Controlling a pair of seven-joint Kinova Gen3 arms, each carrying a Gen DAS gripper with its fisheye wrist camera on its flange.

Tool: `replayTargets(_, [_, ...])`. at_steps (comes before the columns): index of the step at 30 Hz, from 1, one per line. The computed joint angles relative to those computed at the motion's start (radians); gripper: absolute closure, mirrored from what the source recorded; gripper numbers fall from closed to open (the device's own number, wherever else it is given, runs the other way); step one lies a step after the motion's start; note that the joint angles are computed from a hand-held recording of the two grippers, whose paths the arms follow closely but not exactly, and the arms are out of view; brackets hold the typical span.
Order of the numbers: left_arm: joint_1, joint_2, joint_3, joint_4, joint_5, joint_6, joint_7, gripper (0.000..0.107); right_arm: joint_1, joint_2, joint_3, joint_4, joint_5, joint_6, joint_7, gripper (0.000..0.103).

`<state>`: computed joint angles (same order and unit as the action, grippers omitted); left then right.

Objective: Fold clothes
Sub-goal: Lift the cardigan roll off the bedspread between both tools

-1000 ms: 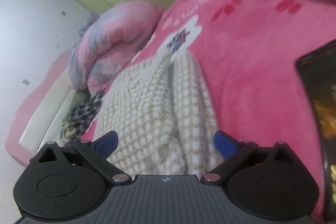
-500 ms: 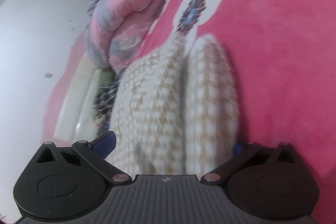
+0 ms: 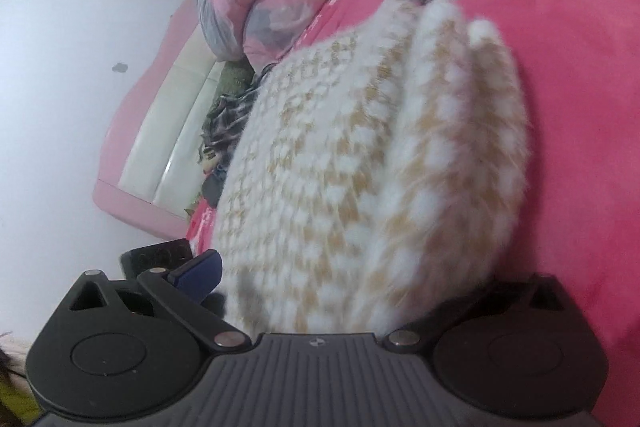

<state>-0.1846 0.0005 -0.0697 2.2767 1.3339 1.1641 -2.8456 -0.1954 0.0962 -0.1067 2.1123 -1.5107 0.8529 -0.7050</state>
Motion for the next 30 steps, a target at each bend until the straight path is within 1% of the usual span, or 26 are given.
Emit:
replayTargets(1, [0.004,-0.007,0.004,-0.012,-0.014,-0.007,0.037,0.004,-0.006,-0.003,-0.002,-0.008,0.011,-0.013,-0.02,0.0])
replayTargets(3, [0.015,-0.026,0.011,-0.034,-0.045,-0.023,0.113,0.005,-0.017,-0.033,-0.016,-0.019,0.066,-0.067,-0.096,0.007])
replayTargets(4, [0.021,-0.037,0.014,-0.044,-0.06,-0.031,0.148,0.005,-0.009,-0.056,-0.045,-0.02,0.097,-0.104,-0.136,0.012])
replayTargets(6, [0.036,-0.066,0.02,-0.059,-0.087,-0.051,0.203,0.005,0.032,-0.094,-0.118,-0.022,0.14,-0.155,-0.206,0.016])
replayTargets(7, [0.045,-0.084,0.022,-0.065,-0.1,-0.061,0.225,0.005,0.034,-0.105,-0.134,-0.022,0.14,-0.175,-0.218,0.019])
replayTargets(8, [0.054,-0.099,0.023,-0.07,-0.109,-0.068,0.247,0.005,0.022,-0.121,-0.131,-0.018,0.139,-0.189,-0.227,0.02])
replayTargets(9, [0.061,-0.116,0.022,-0.075,-0.116,-0.071,0.271,0.005,-0.005,-0.14,-0.109,-0.011,0.138,-0.201,-0.234,0.02])
replayTargets(10, [0.07,-0.132,0.021,-0.08,-0.124,-0.074,0.296,0.005,-0.05,-0.159,-0.07,-0.004,0.14,-0.21,-0.241,0.021])
replayTargets(12, [0.087,-0.163,0.019,-0.092,-0.137,-0.08,0.347,0.005,-0.103,-0.199,-0.027,0.002,0.158,-0.223,-0.266,0.022])
replayTargets(15, [0.123,-0.21,0.024,-0.112,-0.132,-0.095,0.411,0.005,-0.18,-0.263,0.039,-0.002,0.22,-0.242,-0.334,0.022])
replayTargets(16, [0.141,-0.218,0.031,-0.126,-0.127,-0.102,0.427,0.005,-0.185,-0.287,0.048,-0.01,0.26,-0.24,-0.372,0.022])
replayTargets(17, [0.162,-0.221,0.041,-0.146,-0.117,-0.108,0.442,0.005,-0.17,-0.314,0.045,-0.021,0.301,-0.23,-0.407,0.023])
replayTargets(18, [0.182,-0.223,0.051,-0.167,-0.109,-0.115,0.457,0.005,-0.137,-0.338,0.032,-0.039,0.342,-0.209,-0.439,0.023])
replayTargets(20, [0.225,-0.218,0.074,-0.213,-0.09,-0.135,0.483,0.005,-0.044,-0.389,0.011,-0.091,0.423,-0.131,-0.487,0.023])
replayTargets(23, [0.302,-0.162,0.132,-0.321,-0.055,-0.2,0.501,0.005,0.089,-0.457,0.002,-0.199,0.545,-0.009,-0.539,0.023])
replayTargets(24, [0.348,-0.134,0.136,-0.368,-0.051,-0.228,0.509,0.005,0.125,-0.471,0.006,-0.246,0.586,0.032,-0.558,0.023])
replayTargets(25, [0.386,-0.105,0.144,-0.414,-0.047,-0.252,0.513,0.005,0.143,-0.481,0.028,-0.292,0.626,0.072,-0.56,0.023])
replayTargets(26, [0.404,-0.074,0.17,-0.46,-0.04,-0.279,0.514,0.005,0.145,-0.488,0.06,-0.338,0.667,0.107,-0.556,0.023])
replayTargets(30, [0.404,0.082,0.352,-0.646,-0.032,-0.422,0.519,0.005,0.065,-0.457,0.244,-0.524,0.811,0.209,-0.563,0.022])
